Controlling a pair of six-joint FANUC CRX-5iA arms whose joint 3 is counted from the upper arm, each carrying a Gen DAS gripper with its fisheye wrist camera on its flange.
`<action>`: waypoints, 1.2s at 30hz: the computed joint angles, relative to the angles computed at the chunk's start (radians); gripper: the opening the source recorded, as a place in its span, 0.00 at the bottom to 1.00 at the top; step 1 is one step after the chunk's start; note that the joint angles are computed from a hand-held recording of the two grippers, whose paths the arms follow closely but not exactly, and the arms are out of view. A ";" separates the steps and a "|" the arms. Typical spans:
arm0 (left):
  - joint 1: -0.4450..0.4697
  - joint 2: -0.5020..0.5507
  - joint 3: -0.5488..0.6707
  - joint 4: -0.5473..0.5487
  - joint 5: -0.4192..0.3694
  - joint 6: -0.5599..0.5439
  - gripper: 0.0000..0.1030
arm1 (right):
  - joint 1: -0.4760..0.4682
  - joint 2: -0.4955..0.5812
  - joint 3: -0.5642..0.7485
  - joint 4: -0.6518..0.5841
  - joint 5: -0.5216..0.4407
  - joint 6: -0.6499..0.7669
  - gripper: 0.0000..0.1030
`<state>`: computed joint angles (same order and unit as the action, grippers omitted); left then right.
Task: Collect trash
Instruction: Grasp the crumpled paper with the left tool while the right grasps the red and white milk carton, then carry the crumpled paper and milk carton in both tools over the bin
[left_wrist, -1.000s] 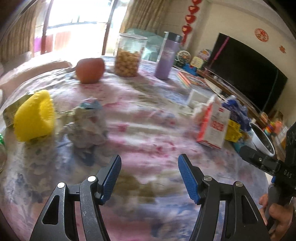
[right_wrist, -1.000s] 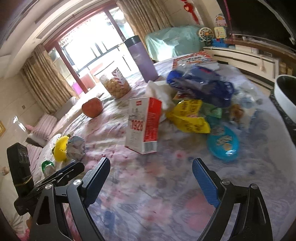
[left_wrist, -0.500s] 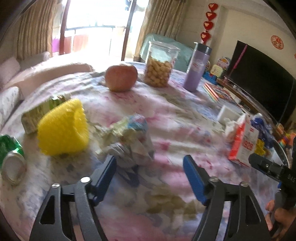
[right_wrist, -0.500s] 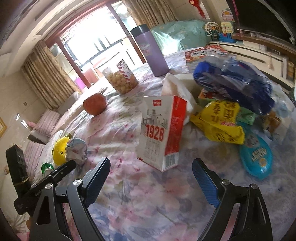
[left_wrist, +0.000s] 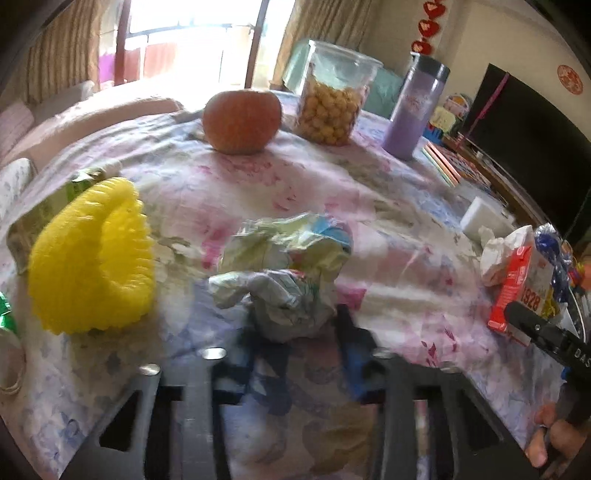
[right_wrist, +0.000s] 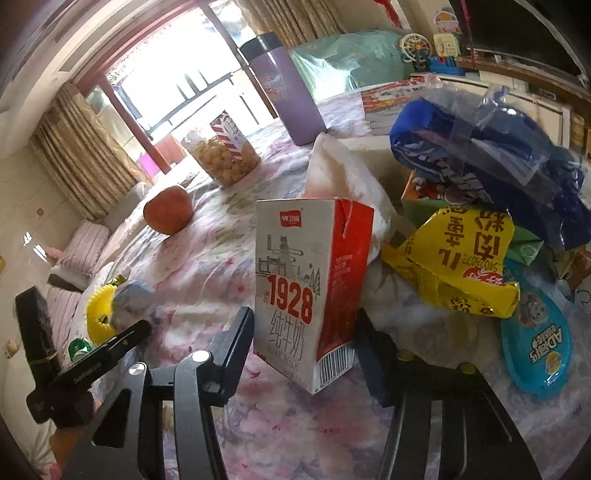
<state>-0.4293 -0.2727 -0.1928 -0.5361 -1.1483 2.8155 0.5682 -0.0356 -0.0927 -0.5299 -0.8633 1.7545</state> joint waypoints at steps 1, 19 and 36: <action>0.000 0.003 0.003 -0.002 0.003 -0.008 0.25 | -0.003 -0.004 -0.001 -0.005 -0.004 0.009 0.53; -0.118 0.117 0.090 0.013 0.140 -0.089 0.20 | -0.131 -0.155 -0.073 -0.076 -0.078 0.106 0.53; -0.183 0.264 0.224 0.094 0.224 -0.252 0.20 | -0.308 -0.223 -0.107 -0.091 -0.090 0.115 0.53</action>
<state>-0.6122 -0.0091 0.0314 -0.4422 -0.9247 2.5640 0.2602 -0.2582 -0.2001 -0.6212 -0.9537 1.8691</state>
